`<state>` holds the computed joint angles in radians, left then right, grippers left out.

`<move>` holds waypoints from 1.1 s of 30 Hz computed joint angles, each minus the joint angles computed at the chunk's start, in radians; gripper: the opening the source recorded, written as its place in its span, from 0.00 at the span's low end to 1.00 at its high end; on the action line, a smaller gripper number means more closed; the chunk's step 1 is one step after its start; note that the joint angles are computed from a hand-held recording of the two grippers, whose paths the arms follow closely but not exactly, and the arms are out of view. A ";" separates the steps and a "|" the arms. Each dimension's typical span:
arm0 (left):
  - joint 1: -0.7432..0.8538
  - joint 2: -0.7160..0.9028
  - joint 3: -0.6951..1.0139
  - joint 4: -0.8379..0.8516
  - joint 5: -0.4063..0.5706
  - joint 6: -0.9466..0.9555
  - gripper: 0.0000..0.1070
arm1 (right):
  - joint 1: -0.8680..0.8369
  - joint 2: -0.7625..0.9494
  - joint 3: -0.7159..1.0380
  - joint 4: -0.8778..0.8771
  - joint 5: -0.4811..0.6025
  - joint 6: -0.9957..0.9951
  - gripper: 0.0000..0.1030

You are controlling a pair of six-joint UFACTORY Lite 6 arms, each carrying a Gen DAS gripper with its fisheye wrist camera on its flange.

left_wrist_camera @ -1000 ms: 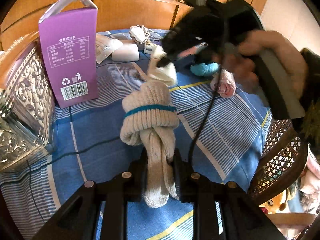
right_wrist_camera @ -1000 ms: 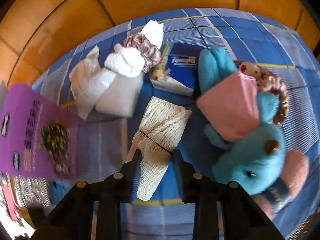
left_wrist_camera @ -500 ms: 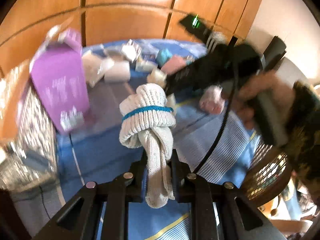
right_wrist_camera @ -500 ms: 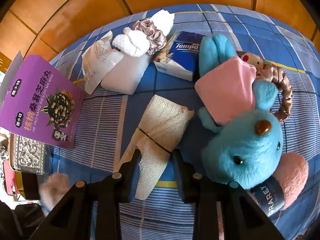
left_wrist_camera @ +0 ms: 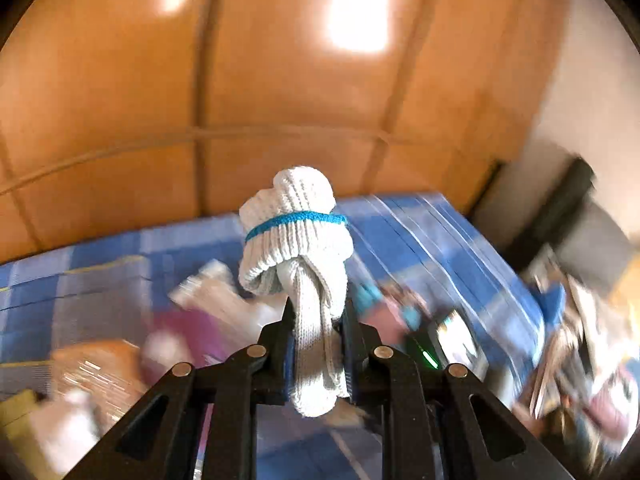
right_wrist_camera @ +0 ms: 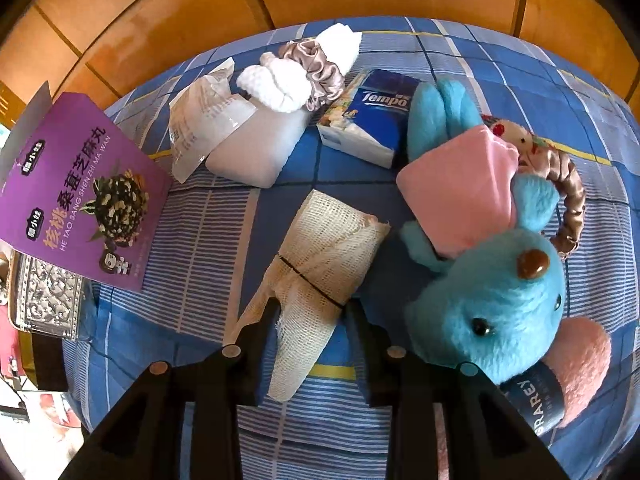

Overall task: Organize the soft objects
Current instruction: 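Carry the white glove into the gold tray and open the left tool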

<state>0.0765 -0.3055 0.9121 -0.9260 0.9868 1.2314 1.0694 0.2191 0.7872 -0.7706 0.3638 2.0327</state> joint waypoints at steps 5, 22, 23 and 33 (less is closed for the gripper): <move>0.283 0.261 0.280 -0.033 0.048 0.066 0.18 | 0.010 0.038 0.043 -0.002 0.035 -0.027 0.31; 0.999 0.821 0.424 0.057 -0.097 0.438 0.19 | 0.072 0.173 0.194 0.010 0.153 -0.069 0.31; 1.005 0.841 0.424 0.063 -0.118 0.440 0.19 | 0.073 0.183 0.209 0.016 0.163 -0.081 0.31; 1.034 0.817 0.315 0.007 -0.214 0.564 0.25 | 0.092 0.260 0.309 0.034 0.212 -0.102 0.31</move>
